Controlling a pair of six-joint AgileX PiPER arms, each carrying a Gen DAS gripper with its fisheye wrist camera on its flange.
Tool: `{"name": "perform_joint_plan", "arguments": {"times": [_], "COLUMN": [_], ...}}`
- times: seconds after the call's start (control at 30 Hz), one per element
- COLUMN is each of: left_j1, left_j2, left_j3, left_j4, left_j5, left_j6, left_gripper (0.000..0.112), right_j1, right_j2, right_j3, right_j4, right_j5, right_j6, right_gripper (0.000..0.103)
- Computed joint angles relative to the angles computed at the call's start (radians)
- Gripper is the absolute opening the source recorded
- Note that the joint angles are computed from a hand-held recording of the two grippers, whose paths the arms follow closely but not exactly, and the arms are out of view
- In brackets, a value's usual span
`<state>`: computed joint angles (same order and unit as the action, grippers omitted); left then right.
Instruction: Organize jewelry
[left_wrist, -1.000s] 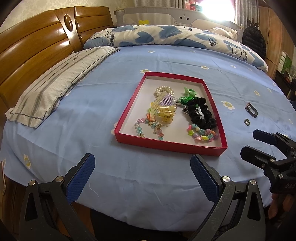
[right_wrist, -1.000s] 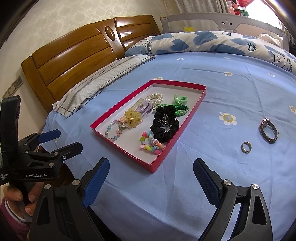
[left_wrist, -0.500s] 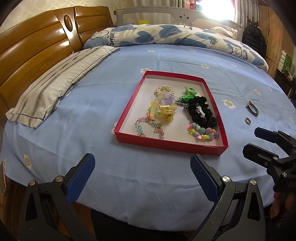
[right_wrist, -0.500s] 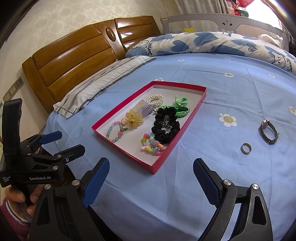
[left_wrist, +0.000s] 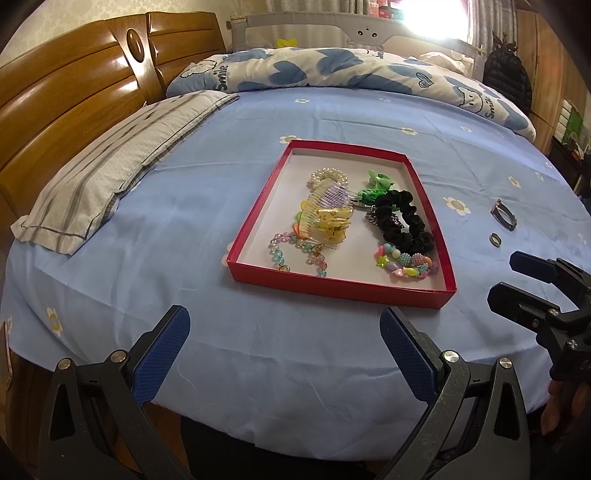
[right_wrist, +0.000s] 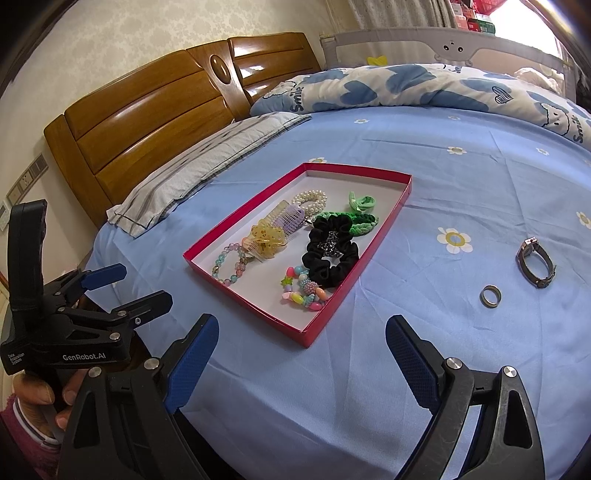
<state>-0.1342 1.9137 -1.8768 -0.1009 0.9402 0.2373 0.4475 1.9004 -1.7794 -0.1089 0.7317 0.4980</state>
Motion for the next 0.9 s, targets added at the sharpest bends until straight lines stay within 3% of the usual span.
{"name": "perform_joint_plan", "arguments": {"times": [0.9], "left_j1": [-0.006], "left_j2": [0.009], "left_j3": [-0.017], "left_j4": [0.008], "left_j5": [0.006], "left_j6": [0.005], "left_gripper": [0.103], "right_j1": [-0.003], "right_j2": [-0.005], "right_j3": [0.003], "right_j4": [0.001], "right_j5": [-0.002], "right_j6": [0.007], "right_gripper": [0.093]}}
